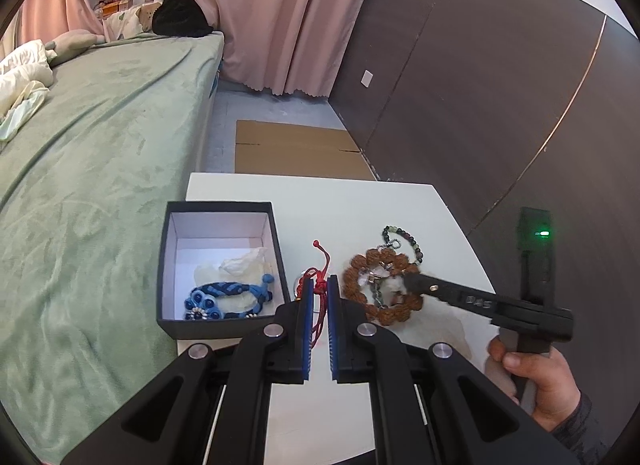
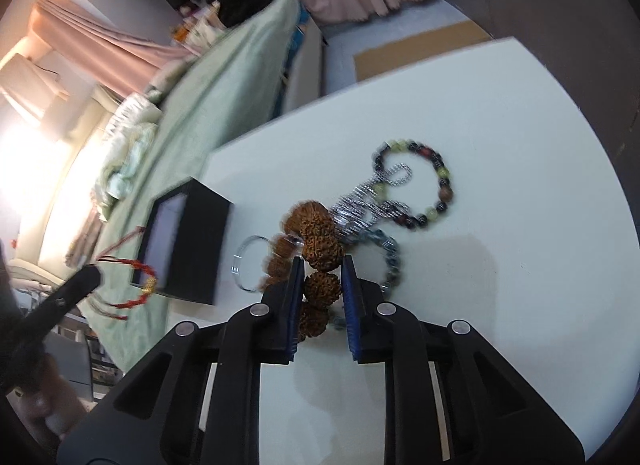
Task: Organize jewelry
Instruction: 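Drop the red bracelet in the box with the left tool while the right carries the brown bracelet in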
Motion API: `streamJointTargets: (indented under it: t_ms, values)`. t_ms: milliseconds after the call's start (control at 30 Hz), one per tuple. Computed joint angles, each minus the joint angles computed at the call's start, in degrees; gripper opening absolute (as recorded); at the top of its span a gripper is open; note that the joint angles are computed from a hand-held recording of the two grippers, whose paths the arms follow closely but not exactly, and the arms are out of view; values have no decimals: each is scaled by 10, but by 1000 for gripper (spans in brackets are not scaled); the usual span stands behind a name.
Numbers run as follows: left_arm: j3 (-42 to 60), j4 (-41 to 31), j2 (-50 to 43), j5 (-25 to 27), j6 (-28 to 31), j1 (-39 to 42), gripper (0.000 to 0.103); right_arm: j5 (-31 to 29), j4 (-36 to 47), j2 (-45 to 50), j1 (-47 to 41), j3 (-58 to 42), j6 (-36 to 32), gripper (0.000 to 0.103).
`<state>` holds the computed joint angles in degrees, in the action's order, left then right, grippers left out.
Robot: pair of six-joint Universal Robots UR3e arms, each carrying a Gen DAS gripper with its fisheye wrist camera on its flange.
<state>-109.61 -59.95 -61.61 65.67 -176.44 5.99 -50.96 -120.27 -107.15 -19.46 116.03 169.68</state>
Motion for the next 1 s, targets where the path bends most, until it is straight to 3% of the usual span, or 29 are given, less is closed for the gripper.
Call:
streamJointTargets:
  t_ms: [500, 833, 933, 967, 1000]
  values:
    - [18, 0, -17, 0, 17, 47, 4, 154, 45, -58, -32, -11, -48, 19]
    - [24, -1, -50, -25, -6, 84, 11, 163, 3, -20, 12, -50, -13, 19]
    - [13, -7, -26, -30, -2, 112, 42, 159, -39, 6, 43, -67, 19, 19]
    - [6, -11, -12, -36, 0, 127, 60, 159, -56, 19, 57, -76, 32, 19]
    - [0, -13, 0, -42, 4, 141, 69, 157, -71, 29, 67, -81, 42, 19]
